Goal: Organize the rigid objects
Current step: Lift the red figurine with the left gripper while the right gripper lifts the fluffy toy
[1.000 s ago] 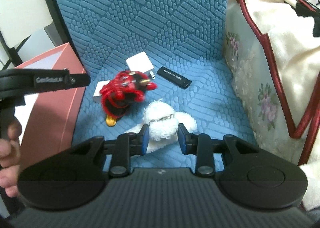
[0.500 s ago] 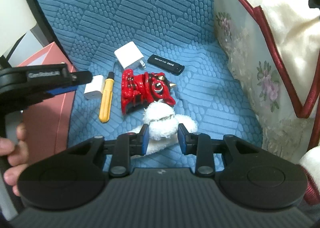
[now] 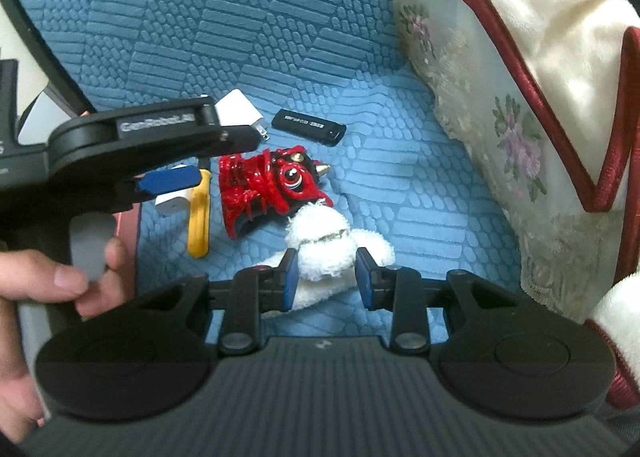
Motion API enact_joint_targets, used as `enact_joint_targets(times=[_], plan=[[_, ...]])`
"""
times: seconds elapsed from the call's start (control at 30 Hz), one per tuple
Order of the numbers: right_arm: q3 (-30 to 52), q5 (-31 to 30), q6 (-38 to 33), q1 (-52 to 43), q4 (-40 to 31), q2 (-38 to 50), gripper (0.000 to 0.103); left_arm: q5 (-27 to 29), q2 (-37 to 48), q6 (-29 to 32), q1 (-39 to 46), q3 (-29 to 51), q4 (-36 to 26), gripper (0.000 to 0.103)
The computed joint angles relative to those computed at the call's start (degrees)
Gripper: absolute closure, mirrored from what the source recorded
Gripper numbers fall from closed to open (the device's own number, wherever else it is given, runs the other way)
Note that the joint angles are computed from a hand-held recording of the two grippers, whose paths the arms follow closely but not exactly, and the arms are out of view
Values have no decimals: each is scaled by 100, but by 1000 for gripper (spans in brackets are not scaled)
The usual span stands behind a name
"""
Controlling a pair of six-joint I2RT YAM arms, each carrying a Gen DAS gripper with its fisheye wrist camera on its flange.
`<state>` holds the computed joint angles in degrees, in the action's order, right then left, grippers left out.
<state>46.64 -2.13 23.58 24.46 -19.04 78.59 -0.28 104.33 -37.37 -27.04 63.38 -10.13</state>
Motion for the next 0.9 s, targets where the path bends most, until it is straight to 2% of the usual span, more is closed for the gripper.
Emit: enact_joint_targets(times=[0.1, 0.17, 0.4, 0.53, 0.7, 0.9], plan=[[-16, -26, 79, -17, 8, -6, 70, -47, 269, 331, -91, 249, -111, 18], [-21, -40, 119, -22, 10, -2, 70, -15, 457, 506, -120, 465, -359, 18], [-33, -37, 234, -36, 5, -10, 70, 34, 734, 636, -177, 750, -571, 14], [-28, 82, 229, -24, -14, 35, 70, -151, 921, 671, -289, 942, -686, 8], [-22, 218, 123, 36, -9, 75, 70, -353, 876, 550, -335, 754, -383, 9], [24, 241, 31, 30, -76, 87, 70, -445, 635, 577, -302, 628, -486, 12]])
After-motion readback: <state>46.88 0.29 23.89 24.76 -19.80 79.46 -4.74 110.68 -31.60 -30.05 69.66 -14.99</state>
